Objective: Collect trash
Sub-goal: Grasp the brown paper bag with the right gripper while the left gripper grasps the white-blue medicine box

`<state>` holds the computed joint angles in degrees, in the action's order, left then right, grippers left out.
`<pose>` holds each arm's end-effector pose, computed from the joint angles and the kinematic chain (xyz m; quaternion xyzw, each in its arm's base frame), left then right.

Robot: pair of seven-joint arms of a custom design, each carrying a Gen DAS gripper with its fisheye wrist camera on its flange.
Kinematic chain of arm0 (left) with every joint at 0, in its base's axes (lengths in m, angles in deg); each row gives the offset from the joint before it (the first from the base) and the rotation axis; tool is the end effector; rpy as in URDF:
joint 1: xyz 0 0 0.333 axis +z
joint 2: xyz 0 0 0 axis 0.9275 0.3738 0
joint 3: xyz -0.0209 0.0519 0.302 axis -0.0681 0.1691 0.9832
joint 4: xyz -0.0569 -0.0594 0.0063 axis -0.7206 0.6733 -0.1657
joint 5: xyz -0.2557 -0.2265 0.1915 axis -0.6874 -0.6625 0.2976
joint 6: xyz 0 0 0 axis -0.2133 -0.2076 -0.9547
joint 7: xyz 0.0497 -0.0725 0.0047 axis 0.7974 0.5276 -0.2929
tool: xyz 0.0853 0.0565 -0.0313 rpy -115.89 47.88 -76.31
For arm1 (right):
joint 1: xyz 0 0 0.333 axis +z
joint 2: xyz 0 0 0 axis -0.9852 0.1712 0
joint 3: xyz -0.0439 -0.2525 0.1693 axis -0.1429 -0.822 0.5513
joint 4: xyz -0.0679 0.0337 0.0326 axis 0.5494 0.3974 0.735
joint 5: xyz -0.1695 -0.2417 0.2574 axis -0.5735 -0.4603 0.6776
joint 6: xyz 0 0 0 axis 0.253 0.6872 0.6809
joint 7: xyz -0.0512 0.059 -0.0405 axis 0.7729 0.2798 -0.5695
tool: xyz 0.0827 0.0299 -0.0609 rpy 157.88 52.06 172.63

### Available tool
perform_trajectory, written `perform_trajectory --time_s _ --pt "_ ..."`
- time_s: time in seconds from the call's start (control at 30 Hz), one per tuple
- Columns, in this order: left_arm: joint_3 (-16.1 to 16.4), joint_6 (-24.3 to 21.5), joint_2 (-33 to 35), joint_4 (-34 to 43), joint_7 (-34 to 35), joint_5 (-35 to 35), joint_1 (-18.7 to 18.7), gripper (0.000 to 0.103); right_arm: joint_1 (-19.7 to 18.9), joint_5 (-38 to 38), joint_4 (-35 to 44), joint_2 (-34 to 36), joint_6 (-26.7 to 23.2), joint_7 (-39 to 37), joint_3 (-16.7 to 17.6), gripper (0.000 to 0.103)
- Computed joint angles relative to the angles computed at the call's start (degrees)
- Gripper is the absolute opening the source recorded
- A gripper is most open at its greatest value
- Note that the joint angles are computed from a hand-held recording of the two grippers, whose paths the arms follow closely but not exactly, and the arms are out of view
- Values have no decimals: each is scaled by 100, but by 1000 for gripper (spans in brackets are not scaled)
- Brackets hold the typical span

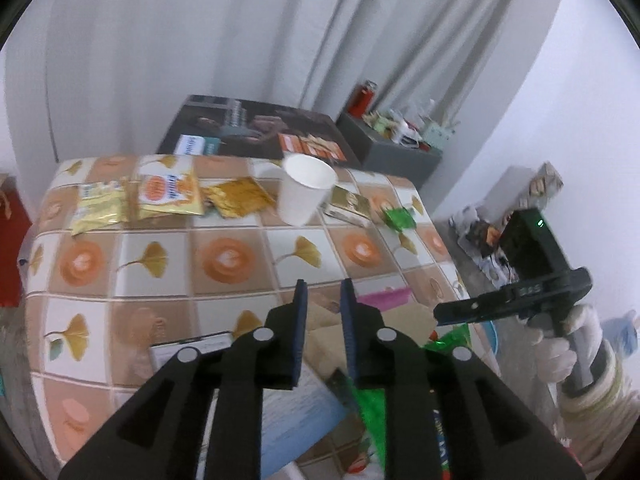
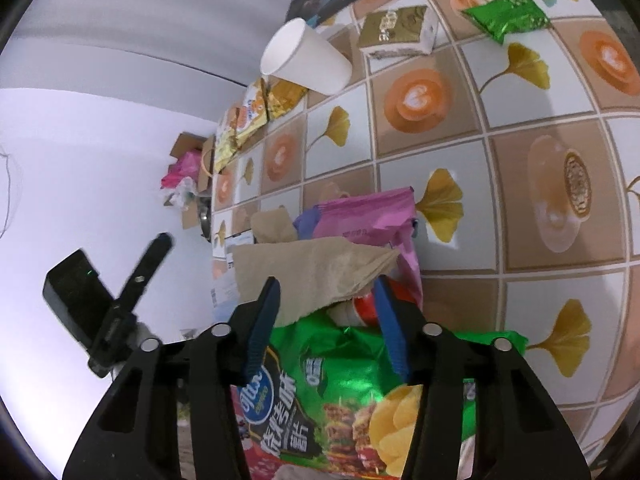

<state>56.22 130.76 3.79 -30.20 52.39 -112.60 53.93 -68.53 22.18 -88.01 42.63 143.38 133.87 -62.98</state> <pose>0.5257 -0.2312 0.6347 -0.5104 0.7583 -0.4028 0.0467 0.5048 0.1160 0.5514 -0.5536 0.7392 0.1858 0.3356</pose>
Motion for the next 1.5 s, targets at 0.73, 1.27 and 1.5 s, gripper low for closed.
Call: perform_trajectory --time_s 0.73,1.27,1.5 --pt "342 -278 -996 -1216 1921 372 -310 81 81 305 -198 -107 398 -142 -16 1" --pt "59 -1248 -143 -526 2701 1825 38 92 111 431 -81 5 313 -232 -27 1" --pt "17 -1501 -38 -442 2740 1752 154 92 120 486 24 86 249 -285 -4 1"
